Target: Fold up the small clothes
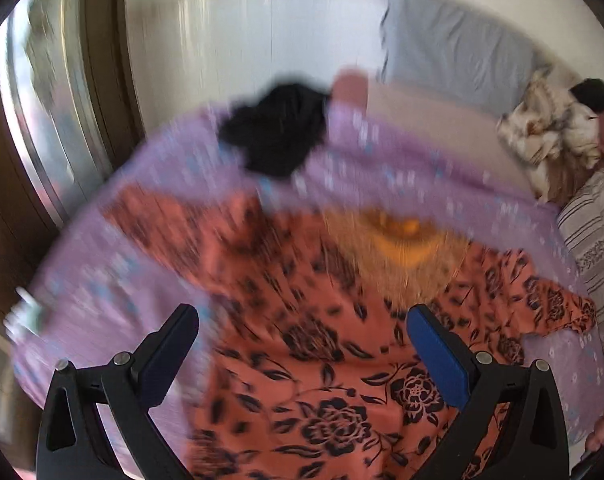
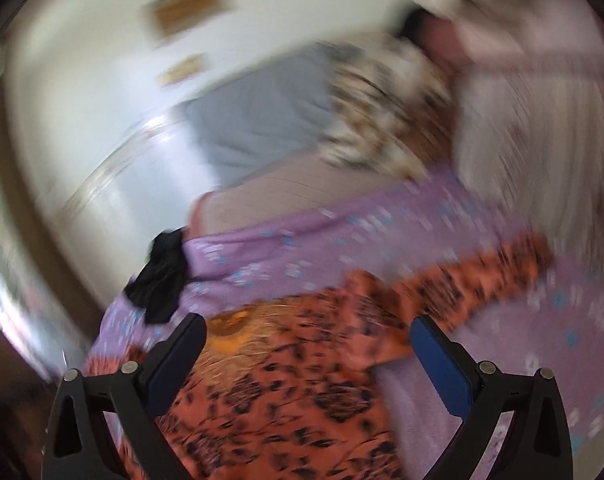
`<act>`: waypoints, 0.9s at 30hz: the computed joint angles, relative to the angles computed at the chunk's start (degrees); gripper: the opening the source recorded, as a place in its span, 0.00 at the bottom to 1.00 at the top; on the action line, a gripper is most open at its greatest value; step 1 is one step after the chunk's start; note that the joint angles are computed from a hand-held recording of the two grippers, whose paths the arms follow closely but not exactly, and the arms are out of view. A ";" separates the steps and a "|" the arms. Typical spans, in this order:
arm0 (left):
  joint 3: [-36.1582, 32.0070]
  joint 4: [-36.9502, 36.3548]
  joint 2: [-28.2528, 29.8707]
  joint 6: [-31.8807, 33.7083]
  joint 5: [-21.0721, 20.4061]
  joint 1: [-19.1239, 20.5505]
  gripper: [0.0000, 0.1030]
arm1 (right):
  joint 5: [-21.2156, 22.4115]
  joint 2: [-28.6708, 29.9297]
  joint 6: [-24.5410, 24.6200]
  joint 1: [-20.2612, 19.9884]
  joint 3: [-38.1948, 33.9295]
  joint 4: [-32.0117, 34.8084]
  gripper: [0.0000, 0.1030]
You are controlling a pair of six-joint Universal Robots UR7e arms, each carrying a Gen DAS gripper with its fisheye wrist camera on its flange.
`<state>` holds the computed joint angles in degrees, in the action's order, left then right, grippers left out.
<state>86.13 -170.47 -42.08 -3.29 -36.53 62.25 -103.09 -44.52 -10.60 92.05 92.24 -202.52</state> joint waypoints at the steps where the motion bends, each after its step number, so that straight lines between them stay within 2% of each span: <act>1: -2.23 -0.07 2.29 -0.84 -1.20 1.24 1.00 | 1.58 -0.35 3.66 -2.56 -1.01 2.02 0.98; 2: -4.24 -0.30 4.55 -1.81 -2.11 2.00 1.00 | 2.80 -0.38 8.32 -5.24 -2.32 3.65 0.95; 3: -6.06 0.64 6.28 -2.54 -2.59 2.67 1.00 | 3.34 -0.47 13.18 -7.67 -3.52 5.24 0.82; 4: -8.22 1.02 8.31 -2.35 -2.99 3.40 1.00 | 4.72 -0.51 18.60 -10.19 -4.85 6.93 0.74; 6: -10.40 1.32 10.89 -1.23 -1.04 4.27 1.00 | 8.88 -0.48 28.83 -14.82 -7.18 9.52 0.73; 9: -12.99 0.04 14.12 3.56 1.38 5.40 1.00 | 10.63 0.25 34.44 -18.39 -11.57 13.43 0.69; 12: -14.61 0.04 15.82 6.32 2.53 5.52 1.00 | 11.00 2.59 34.23 -19.90 -17.63 16.24 0.69; 14: -15.58 -0.24 16.67 8.65 4.51 6.08 1.00 | 11.43 4.68 35.95 -20.39 -21.83 19.27 0.65; 16: -16.25 0.21 17.00 9.64 4.35 6.32 1.00 | 8.47 7.01 37.40 -20.15 -26.03 21.02 0.51; 17: -16.92 -0.31 17.45 10.75 4.46 6.47 1.00 | 6.81 8.04 37.59 -19.82 -27.69 20.66 0.47; 18: -17.41 -0.72 17.82 11.37 4.71 6.38 1.00 | 5.35 8.86 37.39 -19.55 -29.12 20.67 0.31; 19: -17.87 -1.18 18.12 11.94 4.88 6.33 1.00 | 4.48 9.60 36.92 -19.45 -30.77 21.96 0.19; 22: -18.54 -1.98 18.20 11.90 4.19 6.13 1.00 | 2.12 10.48 36.10 -18.91 -32.37 22.56 0.11; 24: -18.38 -3.97 17.96 12.31 4.47 5.76 1.00 | 3.09 9.69 32.97 -18.01 -31.02 19.83 0.10; 27: -17.45 -8.12 17.23 13.40 5.75 5.34 1.00 | 7.30 8.40 23.62 -14.93 -28.68 13.95 0.10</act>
<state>68.68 -178.60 -24.85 10.11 -30.78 67.59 -95.79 -36.12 13.02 77.12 63.56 -188.57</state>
